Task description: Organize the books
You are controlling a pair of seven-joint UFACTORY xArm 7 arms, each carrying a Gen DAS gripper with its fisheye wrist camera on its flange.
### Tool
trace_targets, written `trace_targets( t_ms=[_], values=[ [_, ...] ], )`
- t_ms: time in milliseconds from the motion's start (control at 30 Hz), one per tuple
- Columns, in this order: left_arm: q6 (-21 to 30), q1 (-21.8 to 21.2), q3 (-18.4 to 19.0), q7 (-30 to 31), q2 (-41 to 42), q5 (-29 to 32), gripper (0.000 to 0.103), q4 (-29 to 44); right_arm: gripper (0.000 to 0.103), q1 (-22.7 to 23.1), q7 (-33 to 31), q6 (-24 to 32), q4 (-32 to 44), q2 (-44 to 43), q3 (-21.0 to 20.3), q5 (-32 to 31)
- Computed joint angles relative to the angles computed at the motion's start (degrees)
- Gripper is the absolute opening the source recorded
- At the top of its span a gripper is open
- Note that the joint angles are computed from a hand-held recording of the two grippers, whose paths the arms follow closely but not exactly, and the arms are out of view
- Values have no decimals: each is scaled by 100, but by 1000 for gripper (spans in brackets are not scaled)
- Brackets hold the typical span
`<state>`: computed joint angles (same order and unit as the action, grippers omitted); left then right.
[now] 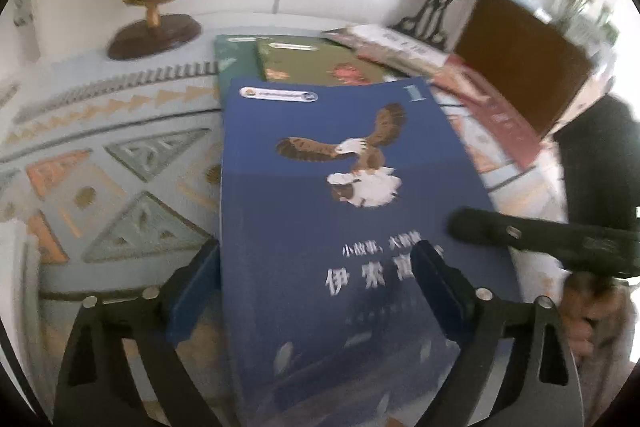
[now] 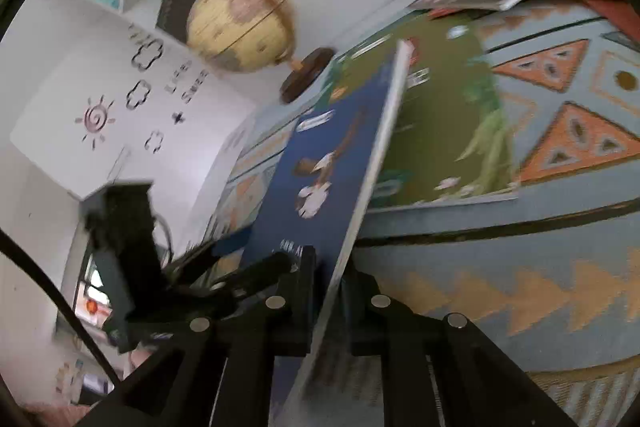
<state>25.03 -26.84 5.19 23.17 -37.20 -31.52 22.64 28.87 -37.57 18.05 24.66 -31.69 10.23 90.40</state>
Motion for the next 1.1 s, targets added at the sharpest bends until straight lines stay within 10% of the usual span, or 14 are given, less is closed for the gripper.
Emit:
trace_targets(
  t_ms=[167, 400, 1100],
  values=[
    [496, -767, 1211, 980, -347, -1551, 85, 55, 10, 13, 139, -285, -58, -31, -37, -80],
    [169, 143, -45, 404, -578, -989, 45, -101, 10, -152, -160, -84, -72, -156, 39, 373],
    [1182, 1135, 369, -490, -2180, 753, 45, -118, 10, 612, 1827, -1427, 674, -56, 978, -903]
  ],
)
